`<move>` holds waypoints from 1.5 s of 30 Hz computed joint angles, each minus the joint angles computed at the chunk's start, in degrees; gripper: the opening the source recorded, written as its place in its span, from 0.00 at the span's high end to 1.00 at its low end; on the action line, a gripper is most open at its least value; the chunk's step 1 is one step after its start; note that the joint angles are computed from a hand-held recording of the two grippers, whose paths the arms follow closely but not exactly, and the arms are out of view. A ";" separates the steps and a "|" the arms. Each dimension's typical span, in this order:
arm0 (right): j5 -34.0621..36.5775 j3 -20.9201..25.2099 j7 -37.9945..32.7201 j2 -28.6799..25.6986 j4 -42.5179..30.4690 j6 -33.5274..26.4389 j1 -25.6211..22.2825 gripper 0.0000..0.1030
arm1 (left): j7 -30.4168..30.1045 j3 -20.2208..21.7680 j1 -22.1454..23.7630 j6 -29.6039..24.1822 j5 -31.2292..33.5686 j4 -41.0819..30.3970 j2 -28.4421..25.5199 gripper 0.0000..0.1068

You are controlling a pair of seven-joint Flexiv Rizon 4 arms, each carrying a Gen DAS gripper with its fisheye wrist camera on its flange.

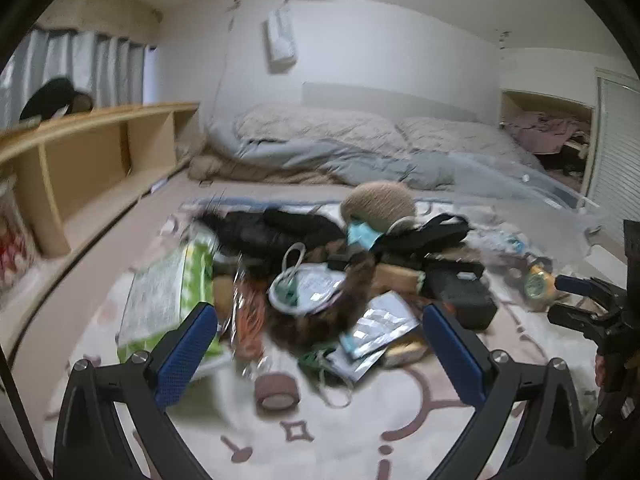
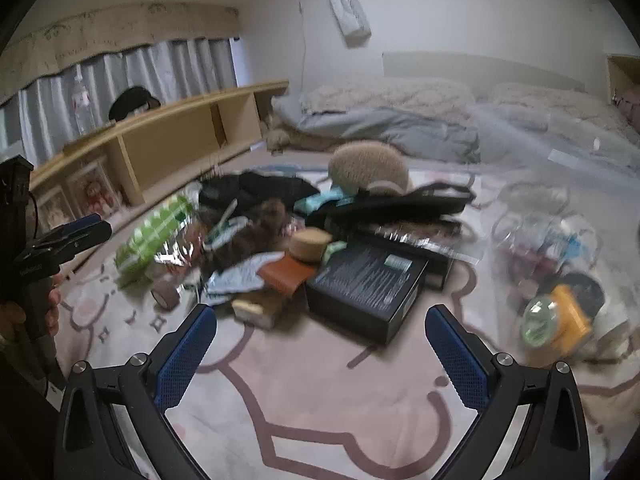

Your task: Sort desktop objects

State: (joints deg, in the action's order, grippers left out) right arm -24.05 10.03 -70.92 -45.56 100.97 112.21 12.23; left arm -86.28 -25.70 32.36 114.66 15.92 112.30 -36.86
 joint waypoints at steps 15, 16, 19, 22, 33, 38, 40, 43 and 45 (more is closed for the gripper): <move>-9.37 23.65 -11.18 -12.48 -13.28 -25.13 -12.32 0.54 | 3.48 8.23 -5.72 -4.74 -8.70 -0.59 -4.82 0.04; -8.93 24.91 -12.48 -13.28 -14.70 -26.92 -12.44 0.57 | 3.87 8.38 -5.87 -5.07 -9.24 -0.62 -4.99 0.04; -7.17 28.79 -16.40 -15.66 -19.09 -31.31 -12.57 0.68 | 5.28 8.89 -6.42 -6.38 -10.73 -0.88 -5.85 0.04; -5.28 31.62 -19.68 -17.93 -24.46 -35.53 -11.42 0.68 | 6.86 9.15 -6.79 -8.11 -12.24 -0.75 -6.36 0.04; -0.20 21.27 -17.71 -23.61 -46.41 -46.30 2.22 0.68 | 10.98 7.87 -6.24 -10.06 -15.43 -0.17 -7.31 0.04; 4.03 24.84 -23.58 -29.29 -58.71 -54.36 5.32 0.68 | 12.38 7.07 -5.70 -10.81 -16.53 -0.22 -7.50 0.04; 5.07 25.20 -26.33 -30.72 -61.42 -56.45 6.81 0.68 | 12.75 5.48 -4.27 -10.75 -16.47 0.01 -7.81 0.04; 7.62 24.56 -29.13 -29.56 -58.05 -54.40 6.41 0.68 | 13.06 2.02 -0.89 -10.12 -15.56 0.72 -8.54 0.04; 10.35 25.19 -31.65 -28.06 -53.90 -51.08 4.69 0.68 | 13.12 -0.20 1.33 -9.88 -14.83 1.04 -9.09 0.04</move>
